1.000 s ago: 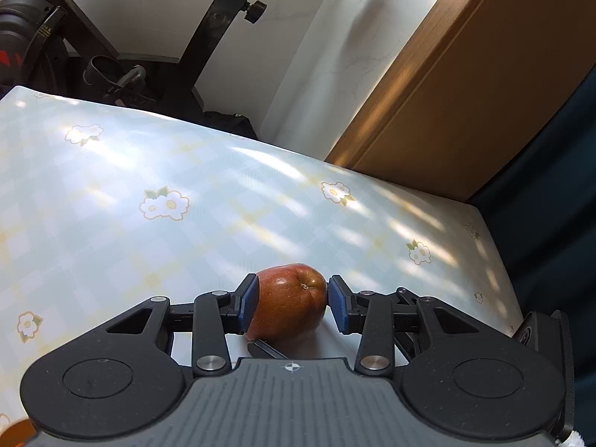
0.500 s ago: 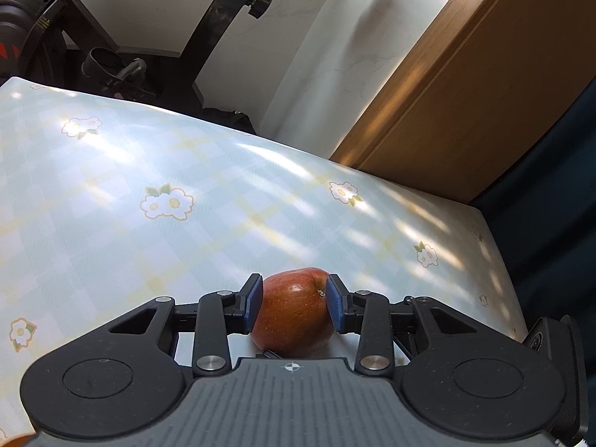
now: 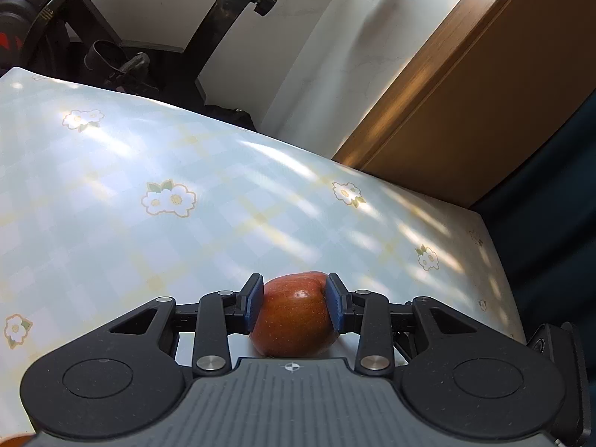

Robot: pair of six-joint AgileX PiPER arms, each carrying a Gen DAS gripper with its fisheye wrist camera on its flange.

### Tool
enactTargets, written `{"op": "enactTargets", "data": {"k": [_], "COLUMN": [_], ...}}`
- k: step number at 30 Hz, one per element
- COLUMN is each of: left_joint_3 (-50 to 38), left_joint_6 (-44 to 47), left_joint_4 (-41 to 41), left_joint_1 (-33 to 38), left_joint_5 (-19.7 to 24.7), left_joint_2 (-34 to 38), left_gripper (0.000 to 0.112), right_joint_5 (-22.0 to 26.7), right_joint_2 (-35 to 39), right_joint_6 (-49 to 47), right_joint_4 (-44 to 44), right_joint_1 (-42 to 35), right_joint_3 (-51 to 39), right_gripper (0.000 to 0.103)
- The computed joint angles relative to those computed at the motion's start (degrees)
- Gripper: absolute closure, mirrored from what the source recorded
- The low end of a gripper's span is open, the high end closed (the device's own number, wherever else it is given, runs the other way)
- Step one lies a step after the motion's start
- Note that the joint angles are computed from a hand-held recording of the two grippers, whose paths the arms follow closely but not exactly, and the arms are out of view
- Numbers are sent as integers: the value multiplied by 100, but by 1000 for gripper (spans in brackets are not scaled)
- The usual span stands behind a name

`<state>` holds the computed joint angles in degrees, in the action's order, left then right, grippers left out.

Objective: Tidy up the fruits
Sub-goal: 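Close the left gripper around the red apple, then lift the red apple and carry it over the plate with the left gripper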

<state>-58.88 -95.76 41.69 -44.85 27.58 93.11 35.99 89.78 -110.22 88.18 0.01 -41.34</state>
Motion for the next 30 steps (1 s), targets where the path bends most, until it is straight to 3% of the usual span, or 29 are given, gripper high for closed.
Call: {"op": "enactTargets", "data": {"k": [3,9,14,18,30], "left_joint_3": [19,-137,151,329,983], "left_joint_6": [-45,207,203,229,-831], "left_joint_4": [15,-5,19,7,29], "left_joint_1": [20,-252,-566,-1099,-2727], "left_joint_5": [-47,407,666,1246,2788], "left_joint_2": [6,-9,-550,-985,-2497], "left_gripper": [73,74,74,74,74], "right_joint_5": [39,240,603,422,342], "right_joint_2": [-9,-129,-691,-1401,-2851], "right_joint_6": [-35,199,232,1104,3426], "right_joint_4": [9,-296,-210,-924,-2408], "right_joint_1": [-22,-85,-189,195,1574], "right_joint_3": [12,38,505,687,809], "right_gripper": [40,40,40,40,40]}}
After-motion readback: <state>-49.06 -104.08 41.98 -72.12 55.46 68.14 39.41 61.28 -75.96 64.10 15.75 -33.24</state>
